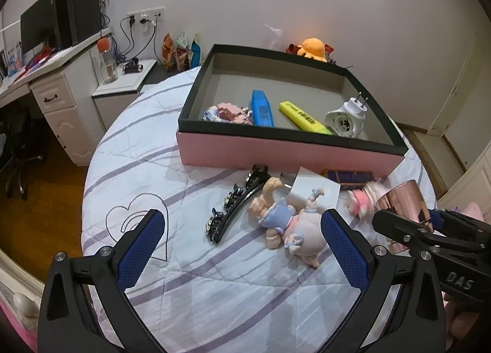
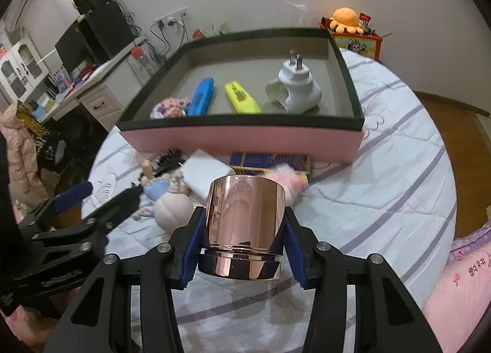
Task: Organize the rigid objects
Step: 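Carry the rose-gold cup into the box and release it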
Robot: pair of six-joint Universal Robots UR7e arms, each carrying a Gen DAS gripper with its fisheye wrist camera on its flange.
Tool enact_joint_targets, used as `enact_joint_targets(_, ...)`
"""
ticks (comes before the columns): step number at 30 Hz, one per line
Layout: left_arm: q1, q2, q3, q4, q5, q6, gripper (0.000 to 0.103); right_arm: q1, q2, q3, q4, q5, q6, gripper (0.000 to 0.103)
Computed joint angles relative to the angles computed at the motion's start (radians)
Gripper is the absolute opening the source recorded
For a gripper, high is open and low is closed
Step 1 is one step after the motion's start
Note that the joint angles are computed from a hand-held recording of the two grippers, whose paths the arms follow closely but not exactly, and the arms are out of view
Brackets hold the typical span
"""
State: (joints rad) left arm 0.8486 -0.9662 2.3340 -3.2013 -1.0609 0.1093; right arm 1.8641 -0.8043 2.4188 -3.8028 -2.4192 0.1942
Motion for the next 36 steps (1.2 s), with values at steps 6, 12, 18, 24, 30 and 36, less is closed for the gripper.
enact_joint_targets(6,-0.004,-0.003,-0.037,-0.015,-0.001,0.014,0.103,0.037,-0.035,-0.019,-0.012,0.001,-0.055,0.049)
enact_joint_targets(12,-0.006,0.036,-0.124,-0.013,0.025,0.028,0.103,0.017,-0.061,-0.117,0.005,0.017,-0.193,0.049)
enact_joint_targets(18,0.020,0.130,-0.281,0.020,0.076,0.049,0.103,-0.061,-0.070,-0.227,0.076,0.087,-0.292,0.049)
enact_joint_targets(24,0.059,0.237,-0.435,0.063,0.140,0.066,0.103,-0.157,-0.070,-0.343,0.213,0.154,-0.312,0.049)
enact_joint_targets(30,0.095,0.282,-0.500,0.108,0.126,0.042,0.103,-0.223,-0.060,-0.443,0.402,0.152,-0.280,0.049)
enact_joint_targets(36,0.103,0.286,-0.499,0.117,0.103,0.033,0.103,-0.235,-0.059,-0.474,0.511,0.121,-0.240,0.051)
